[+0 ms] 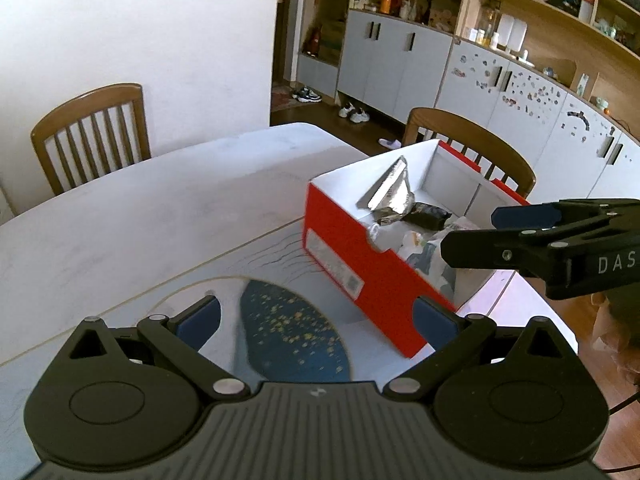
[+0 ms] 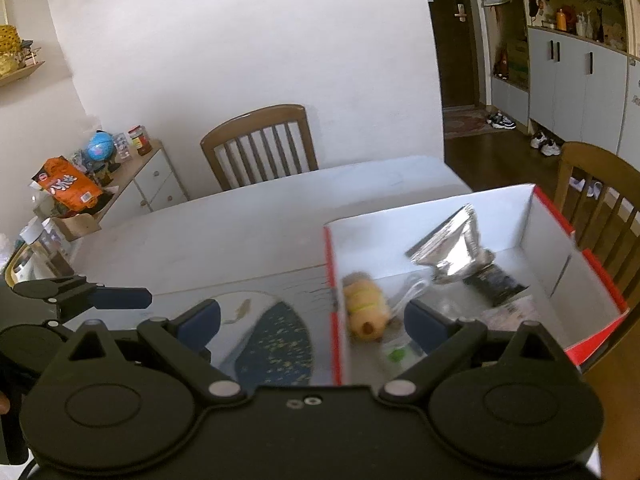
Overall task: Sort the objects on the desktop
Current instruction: 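Open both grippers and withdraw them from the shoebox back over the table, then reach the left gripper to the dark mesh packet while the right gripper approaches the blue biscuit packet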
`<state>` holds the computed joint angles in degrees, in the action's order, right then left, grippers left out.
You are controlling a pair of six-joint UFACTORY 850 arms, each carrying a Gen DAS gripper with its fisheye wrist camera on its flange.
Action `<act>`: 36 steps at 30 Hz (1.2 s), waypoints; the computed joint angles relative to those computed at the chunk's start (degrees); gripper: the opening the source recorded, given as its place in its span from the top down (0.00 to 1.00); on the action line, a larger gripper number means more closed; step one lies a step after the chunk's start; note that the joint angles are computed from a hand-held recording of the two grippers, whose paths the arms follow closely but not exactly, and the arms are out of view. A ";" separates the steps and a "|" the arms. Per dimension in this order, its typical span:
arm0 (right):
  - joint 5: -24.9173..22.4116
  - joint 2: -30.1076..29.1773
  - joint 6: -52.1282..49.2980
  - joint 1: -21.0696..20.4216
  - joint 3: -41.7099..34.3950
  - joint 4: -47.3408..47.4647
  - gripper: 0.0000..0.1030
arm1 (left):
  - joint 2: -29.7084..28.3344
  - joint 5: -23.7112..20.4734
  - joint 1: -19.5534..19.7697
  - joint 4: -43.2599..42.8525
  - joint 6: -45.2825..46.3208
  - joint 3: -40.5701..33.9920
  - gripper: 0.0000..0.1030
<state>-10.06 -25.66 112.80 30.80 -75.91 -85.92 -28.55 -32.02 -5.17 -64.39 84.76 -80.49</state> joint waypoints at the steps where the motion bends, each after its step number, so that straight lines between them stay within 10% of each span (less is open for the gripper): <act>1: -0.21 -0.23 0.45 0.42 -0.31 -0.15 0.04 | 0.16 -0.22 0.47 -0.17 0.33 0.22 0.00; 36: -7.56 -10.82 -18.82 11.09 -12.57 17.51 0.04 | -1.75 -0.52 15.66 -10.31 12.78 2.73 0.00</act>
<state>-17.61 -36.49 93.98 41.89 -88.48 -68.41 -30.30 -32.54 10.49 -74.70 97.54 -77.77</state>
